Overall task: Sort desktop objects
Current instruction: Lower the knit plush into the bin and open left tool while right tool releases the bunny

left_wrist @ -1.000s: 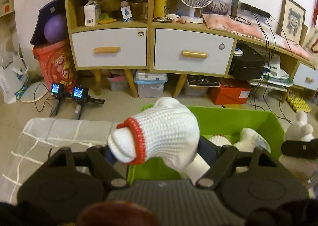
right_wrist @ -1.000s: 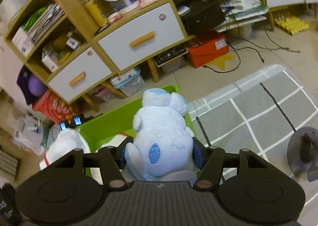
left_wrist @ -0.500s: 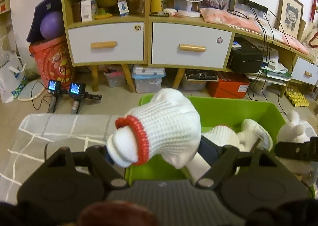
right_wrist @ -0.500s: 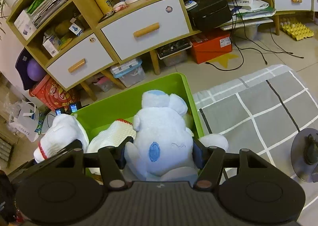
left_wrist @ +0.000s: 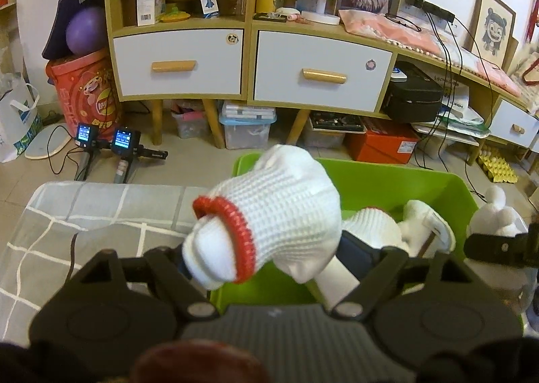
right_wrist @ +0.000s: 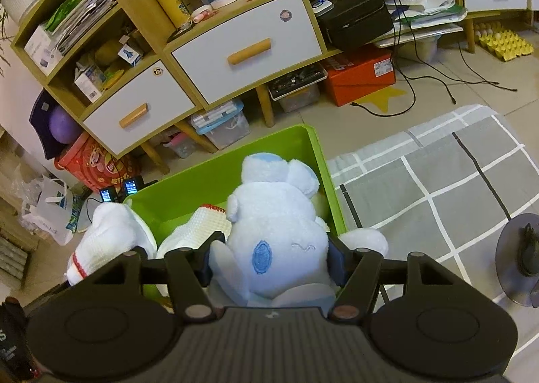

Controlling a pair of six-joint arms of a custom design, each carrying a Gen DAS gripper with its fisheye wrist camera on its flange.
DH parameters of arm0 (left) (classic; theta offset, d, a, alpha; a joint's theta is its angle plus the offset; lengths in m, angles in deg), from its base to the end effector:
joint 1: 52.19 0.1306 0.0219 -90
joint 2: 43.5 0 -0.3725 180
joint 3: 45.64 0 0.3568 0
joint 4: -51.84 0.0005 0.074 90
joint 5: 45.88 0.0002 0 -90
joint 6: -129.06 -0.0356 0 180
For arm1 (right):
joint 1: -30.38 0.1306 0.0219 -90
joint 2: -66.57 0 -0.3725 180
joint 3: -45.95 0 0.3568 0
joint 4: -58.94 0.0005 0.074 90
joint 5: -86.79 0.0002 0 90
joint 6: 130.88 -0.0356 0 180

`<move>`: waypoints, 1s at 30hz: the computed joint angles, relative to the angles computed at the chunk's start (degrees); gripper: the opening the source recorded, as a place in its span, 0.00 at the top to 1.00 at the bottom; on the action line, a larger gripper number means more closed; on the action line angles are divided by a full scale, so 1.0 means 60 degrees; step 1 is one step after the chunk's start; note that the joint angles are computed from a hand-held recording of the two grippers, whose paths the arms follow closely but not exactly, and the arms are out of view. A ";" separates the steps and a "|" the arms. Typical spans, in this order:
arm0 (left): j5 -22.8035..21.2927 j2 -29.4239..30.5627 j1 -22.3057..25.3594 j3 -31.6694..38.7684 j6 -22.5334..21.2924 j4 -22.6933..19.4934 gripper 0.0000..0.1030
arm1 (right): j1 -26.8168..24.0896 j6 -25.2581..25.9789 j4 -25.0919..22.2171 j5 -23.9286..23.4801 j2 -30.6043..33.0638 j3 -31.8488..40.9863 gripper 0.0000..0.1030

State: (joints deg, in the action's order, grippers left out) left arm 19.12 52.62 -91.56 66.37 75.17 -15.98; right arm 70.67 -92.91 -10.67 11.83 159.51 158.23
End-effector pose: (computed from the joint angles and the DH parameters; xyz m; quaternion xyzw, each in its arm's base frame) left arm 0.3727 -0.2870 0.5149 -0.0443 0.9245 -0.0331 0.3770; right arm 0.3471 0.2815 0.5373 0.1396 0.9230 0.1577 0.3221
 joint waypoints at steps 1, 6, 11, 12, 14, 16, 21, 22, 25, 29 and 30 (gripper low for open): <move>0.0063 -0.0022 0.0015 -0.0005 0.0029 -0.0004 0.17 | -0.0011 -0.0023 -0.0005 -0.0029 -0.0007 0.0010 0.37; 0.0317 -0.0162 0.0077 -0.0009 0.0108 0.0033 0.11 | -0.0050 -0.0143 -0.0097 -0.0125 -0.0033 0.0105 0.35; 0.0370 -0.0192 0.0024 0.0155 -0.0001 -0.0176 0.07 | -0.0076 -0.0288 -0.0212 -0.0215 -0.0088 0.0195 0.33; 0.0385 -0.0210 0.0011 0.0168 0.0011 -0.0228 0.06 | -0.0080 -0.0325 -0.0219 -0.0223 -0.0105 0.0209 0.32; 0.0419 -0.0189 -0.0003 0.0264 0.0009 -0.0381 0.05 | -0.0072 -0.0365 -0.0253 -0.0216 -0.0150 0.0239 0.29; 0.0413 -0.0149 -0.0046 0.0406 -0.0031 -0.0660 0.04 | -0.0035 -0.0398 -0.0404 -0.0100 -0.0151 0.0367 0.27; 0.0482 -0.0252 -0.0160 0.0559 -0.0020 -0.1104 0.01 | 0.0055 -0.0447 -0.0812 0.0046 -0.0203 0.0700 0.22; 0.0476 -0.0274 -0.0185 0.0590 -0.0005 -0.1194 0.01 | 0.0065 -0.0439 -0.0957 0.0043 -0.0197 0.0805 0.22; 0.0539 -0.0316 -0.0241 0.0756 -0.0025 -0.1606 0.01 | 0.0097 -0.0599 -0.1324 0.0107 -0.0236 0.1049 0.22; 0.0530 -0.0275 -0.0374 0.1101 -0.0123 -0.2183 0.01 | 0.0112 -0.0813 -0.1773 -0.0067 -0.0278 0.1356 0.22; 0.0536 -0.0241 -0.0404 0.1236 -0.0147 -0.2378 0.01 | 0.0139 -0.0834 -0.1937 -0.0081 -0.0244 0.1499 0.22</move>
